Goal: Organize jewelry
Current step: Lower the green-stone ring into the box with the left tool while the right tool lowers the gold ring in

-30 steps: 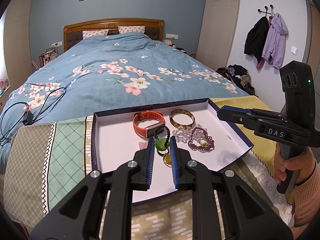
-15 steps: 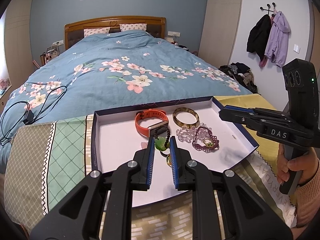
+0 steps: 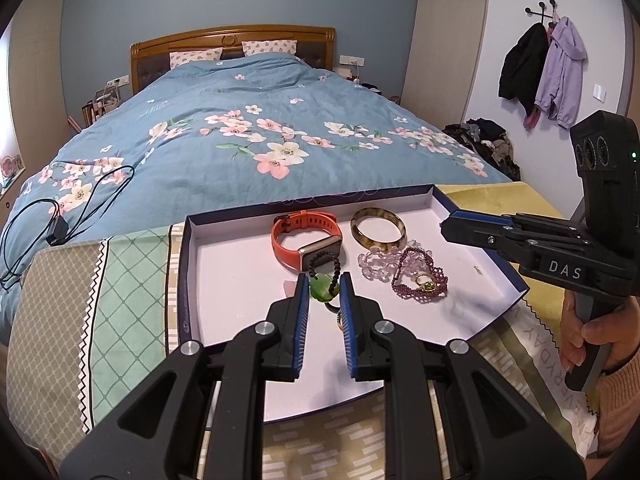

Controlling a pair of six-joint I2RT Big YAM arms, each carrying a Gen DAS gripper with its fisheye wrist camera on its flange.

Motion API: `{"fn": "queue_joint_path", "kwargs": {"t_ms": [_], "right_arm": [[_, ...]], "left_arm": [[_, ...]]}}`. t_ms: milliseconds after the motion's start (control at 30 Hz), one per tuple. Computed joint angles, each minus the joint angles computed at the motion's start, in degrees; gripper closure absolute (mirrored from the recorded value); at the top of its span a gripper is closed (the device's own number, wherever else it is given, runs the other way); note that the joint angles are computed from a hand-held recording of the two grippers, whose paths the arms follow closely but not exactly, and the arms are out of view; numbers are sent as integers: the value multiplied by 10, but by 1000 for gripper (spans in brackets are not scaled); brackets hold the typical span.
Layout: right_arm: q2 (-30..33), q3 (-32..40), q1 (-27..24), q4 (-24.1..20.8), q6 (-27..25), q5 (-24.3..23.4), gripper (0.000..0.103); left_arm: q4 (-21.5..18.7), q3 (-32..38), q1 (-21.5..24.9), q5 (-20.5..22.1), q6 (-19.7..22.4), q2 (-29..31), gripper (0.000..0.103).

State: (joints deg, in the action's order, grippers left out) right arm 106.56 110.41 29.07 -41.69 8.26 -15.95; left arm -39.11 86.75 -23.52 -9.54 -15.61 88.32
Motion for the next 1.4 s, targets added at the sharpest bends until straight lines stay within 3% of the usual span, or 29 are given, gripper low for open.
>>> {"fn": "queue_joint_path", "kwargs": {"t_ms": [1400], "right_arm": [[63,87,10,-85,-9,25,86]], "left_arm": [[-42,47,-1,-17,-8,61,87]]}}
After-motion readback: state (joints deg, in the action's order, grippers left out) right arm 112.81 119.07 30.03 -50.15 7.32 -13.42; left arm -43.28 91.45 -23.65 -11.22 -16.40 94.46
